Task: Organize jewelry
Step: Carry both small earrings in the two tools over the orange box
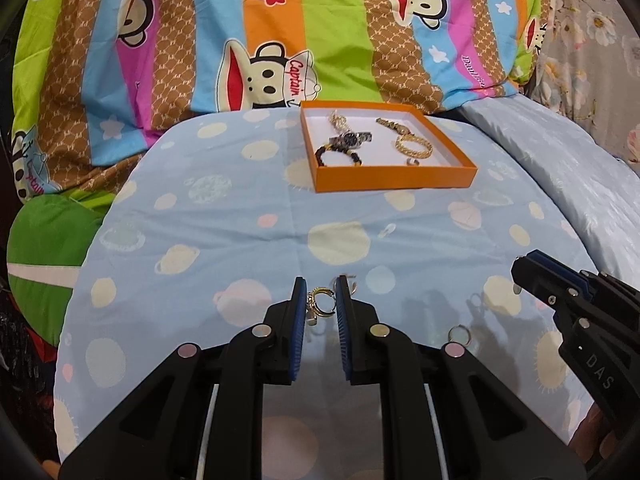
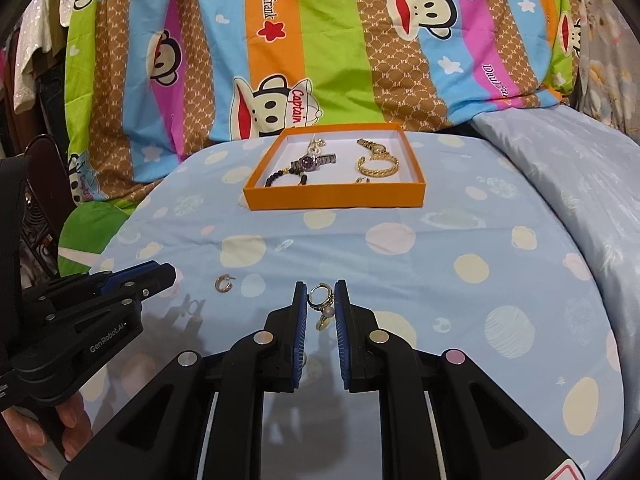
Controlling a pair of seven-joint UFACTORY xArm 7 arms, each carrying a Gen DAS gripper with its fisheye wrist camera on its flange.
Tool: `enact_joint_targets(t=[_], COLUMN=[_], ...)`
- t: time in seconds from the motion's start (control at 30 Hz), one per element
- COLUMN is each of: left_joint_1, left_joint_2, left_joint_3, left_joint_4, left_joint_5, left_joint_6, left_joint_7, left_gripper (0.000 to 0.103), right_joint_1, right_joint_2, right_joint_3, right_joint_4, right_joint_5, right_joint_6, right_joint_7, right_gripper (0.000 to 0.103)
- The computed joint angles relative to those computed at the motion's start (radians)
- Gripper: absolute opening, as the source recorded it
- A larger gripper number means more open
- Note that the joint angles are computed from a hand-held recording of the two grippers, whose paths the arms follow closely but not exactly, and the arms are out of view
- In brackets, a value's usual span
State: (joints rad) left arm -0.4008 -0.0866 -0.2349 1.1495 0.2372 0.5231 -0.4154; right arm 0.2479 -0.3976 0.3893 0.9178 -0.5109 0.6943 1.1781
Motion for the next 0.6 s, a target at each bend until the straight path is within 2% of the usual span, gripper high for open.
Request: enact_joint_targets(t=[0.3, 0.5, 0.6], left_joint_1=[0.035, 0.07, 0.06], left_joint_2=[-0.017, -0.042, -0.059], left_joint_3=[0.043, 0.049, 0.061], left_joint_4=[0.028, 0.003, -0.022], left_joint_5=[-0.11, -0.106, -0.182], left_joint_6=[-0.007, -0.021, -0.047], left_joint_7=[0.062, 0.064, 0.131], left_gripper=[0.014, 0.014, 0.014], right_joint_1=[-0.01, -0.016, -0.017], right_joint_2=[-0.033, -0.032, -0.026], right_joint_3=[-0.012, -0.012, -0.009], right_joint_4=[-0.031, -0.045, -0.042], right_joint_5=[0.016, 0.033, 0.032], right_joint_6=[0.001, -0.011, -0.013], right_joint_7=[-0.01, -0.014, -0.017], right_gripper=[0.013, 0.013, 0.013])
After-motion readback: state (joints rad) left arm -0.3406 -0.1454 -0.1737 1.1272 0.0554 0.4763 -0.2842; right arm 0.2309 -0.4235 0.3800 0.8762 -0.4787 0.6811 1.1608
